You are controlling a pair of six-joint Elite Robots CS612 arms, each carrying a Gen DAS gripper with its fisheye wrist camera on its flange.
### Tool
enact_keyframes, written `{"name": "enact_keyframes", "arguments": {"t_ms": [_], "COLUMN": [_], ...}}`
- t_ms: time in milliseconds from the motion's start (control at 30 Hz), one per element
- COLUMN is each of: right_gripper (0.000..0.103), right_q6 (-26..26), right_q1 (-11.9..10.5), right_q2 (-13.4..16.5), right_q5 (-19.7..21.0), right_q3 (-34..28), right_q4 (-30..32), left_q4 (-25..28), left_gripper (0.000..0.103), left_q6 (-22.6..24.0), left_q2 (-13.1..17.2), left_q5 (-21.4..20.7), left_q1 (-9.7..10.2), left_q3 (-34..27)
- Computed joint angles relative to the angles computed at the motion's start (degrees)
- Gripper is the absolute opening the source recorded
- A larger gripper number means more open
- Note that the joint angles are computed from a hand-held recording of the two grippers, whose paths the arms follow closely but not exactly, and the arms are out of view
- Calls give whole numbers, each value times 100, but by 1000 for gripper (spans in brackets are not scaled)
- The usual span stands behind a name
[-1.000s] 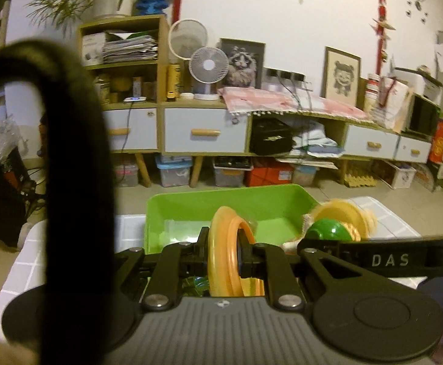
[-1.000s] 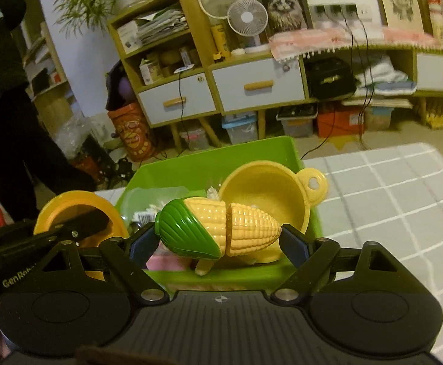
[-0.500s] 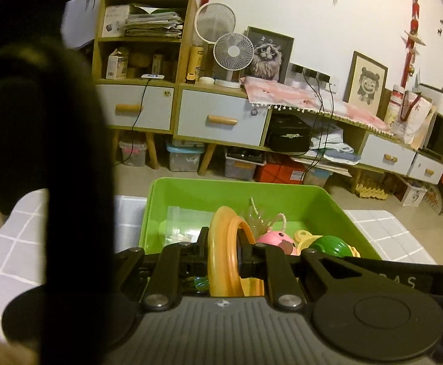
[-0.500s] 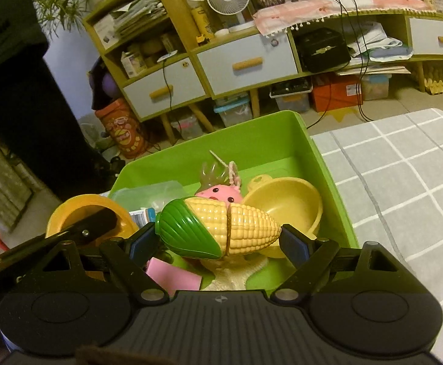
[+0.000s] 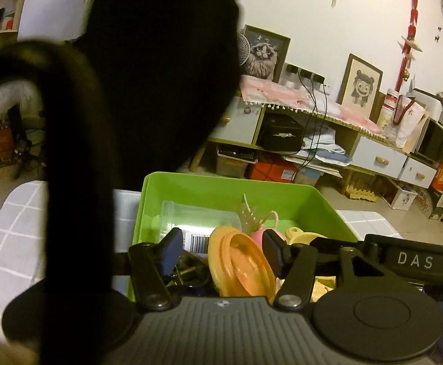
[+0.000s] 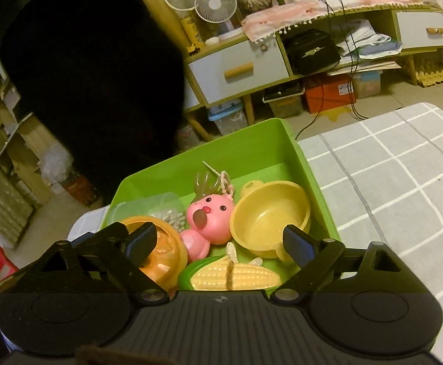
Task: Organize rigid objects
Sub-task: 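Carry the orange ring over the bin while the right tool drops the corn into it, then open the left tool to drop the orange ring into the green bin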
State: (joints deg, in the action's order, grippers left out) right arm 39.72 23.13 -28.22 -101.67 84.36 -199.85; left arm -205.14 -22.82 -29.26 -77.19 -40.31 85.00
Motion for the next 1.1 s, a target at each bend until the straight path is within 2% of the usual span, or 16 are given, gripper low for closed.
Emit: {"name": "enact_keyframes", "arguments": {"t_ms": [167,233,300,500,700,1100], "right_gripper": [91,92,94,99,101,101], "right_q6": [-44,-83,-111,-214,-343,-423], "right_q1": [18,26,35,60,101,159], "right_q2": [-48,-74,-105,-181,-253,-412], "right_q5": [-21,-26,-34,-34,-66,-239], "right_q3": [65,98,144,252,343,634], "right_q4": [-19,-75,-152,-265,-266,-75], "left_q4": [58,94,98,-23,35,256], "left_gripper": [36,43,59,72,74,76], "left_q6": [84,103,155,562,988,1485], "left_q2": [-44,-73,-105,-215,-331,-520], "left_q5": [6,32,2,20,50,56], "left_q1": [-8,-17,-20,-94,-157,-202], "left_q3": [36,69,124,307,496,880]}}
